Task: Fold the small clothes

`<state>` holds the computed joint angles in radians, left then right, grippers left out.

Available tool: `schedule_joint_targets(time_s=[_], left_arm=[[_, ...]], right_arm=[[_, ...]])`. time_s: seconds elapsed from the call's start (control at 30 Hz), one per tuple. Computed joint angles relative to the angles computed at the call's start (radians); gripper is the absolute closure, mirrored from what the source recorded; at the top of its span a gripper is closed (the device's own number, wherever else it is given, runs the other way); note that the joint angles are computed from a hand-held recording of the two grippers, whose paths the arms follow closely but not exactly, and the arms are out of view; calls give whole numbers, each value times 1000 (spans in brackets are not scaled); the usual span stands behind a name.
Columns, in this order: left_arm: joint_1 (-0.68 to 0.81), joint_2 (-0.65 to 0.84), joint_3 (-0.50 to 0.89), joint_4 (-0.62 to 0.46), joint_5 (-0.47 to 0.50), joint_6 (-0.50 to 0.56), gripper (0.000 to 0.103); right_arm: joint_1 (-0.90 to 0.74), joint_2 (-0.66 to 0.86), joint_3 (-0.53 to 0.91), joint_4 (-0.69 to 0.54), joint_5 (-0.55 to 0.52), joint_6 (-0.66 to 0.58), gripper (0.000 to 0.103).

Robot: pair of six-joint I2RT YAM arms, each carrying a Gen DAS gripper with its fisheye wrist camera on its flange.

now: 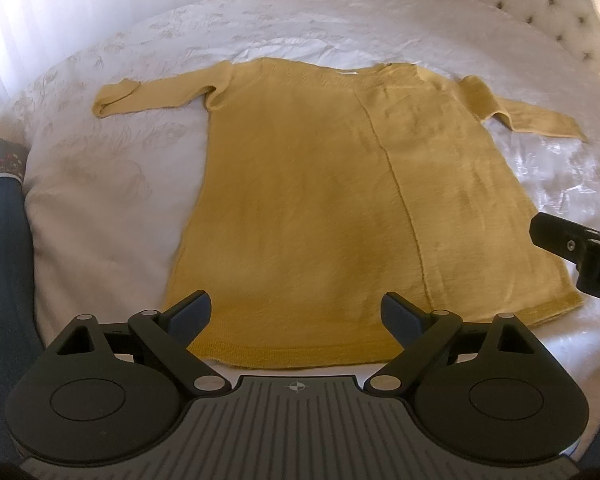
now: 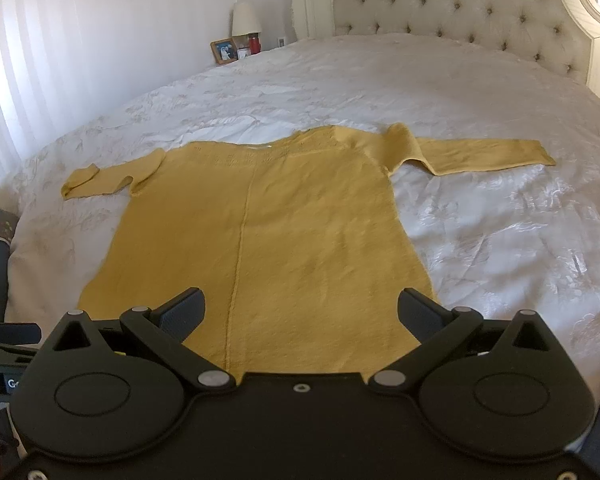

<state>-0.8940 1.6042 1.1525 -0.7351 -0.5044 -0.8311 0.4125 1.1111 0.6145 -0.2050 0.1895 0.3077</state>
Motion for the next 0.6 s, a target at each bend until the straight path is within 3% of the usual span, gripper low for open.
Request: schedule_joint_targets(time_s=[0.6], left_arm=[[5,1,0,0,6,3,10]], right_arm=[[8,18,12,3,1,-7,1]])
